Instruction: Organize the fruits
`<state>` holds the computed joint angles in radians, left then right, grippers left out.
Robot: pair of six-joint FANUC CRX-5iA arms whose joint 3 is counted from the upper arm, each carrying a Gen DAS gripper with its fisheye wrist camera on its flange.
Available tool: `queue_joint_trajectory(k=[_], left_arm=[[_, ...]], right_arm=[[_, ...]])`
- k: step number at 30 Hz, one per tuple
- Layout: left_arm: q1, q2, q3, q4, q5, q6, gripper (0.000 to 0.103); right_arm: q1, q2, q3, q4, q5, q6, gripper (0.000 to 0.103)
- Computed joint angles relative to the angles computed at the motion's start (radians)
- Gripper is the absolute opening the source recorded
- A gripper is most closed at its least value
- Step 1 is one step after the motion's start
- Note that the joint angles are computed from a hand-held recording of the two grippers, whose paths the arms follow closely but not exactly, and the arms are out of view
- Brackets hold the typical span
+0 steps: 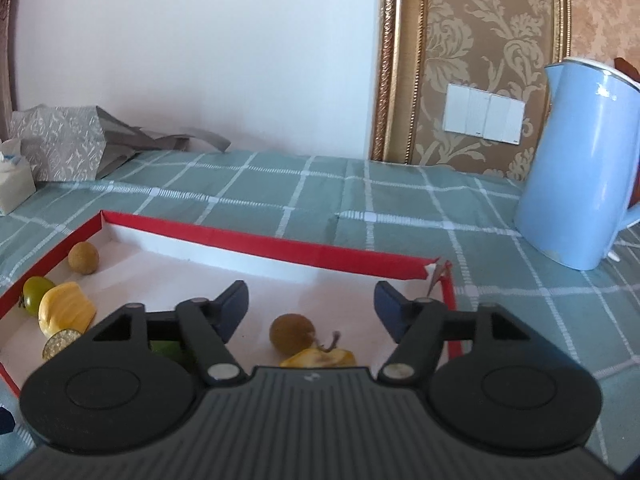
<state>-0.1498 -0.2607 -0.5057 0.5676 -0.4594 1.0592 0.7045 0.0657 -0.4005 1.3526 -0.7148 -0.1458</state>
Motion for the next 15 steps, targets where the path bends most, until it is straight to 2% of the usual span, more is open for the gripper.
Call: queue_joint_trajectory(k=[3,6,10,15], left_arm=[[-0.002,0.002,0.001,-0.010,0.008,0.006,0.079],[-0.006,-0.002,0.005,-0.048,0.020,0.035,0.079],[-0.012,-0.004,0.012,-0.088,0.033,0.064,0.079],[-0.018,-0.004,0.027,-0.162,0.039,0.130,0.079]], right_arm=[[0.003,-0.033,-0.035,0.032,0.007,-0.045,0.074],[0.030,-0.079,-0.084,0.071,-0.014,-0.079,0.081],[0.098,-0.147,-0.150,0.111,-0.090,-0.125,0.092],[0.205,-0.205,-0.201,0.075,-0.190,-0.135,0.100]])
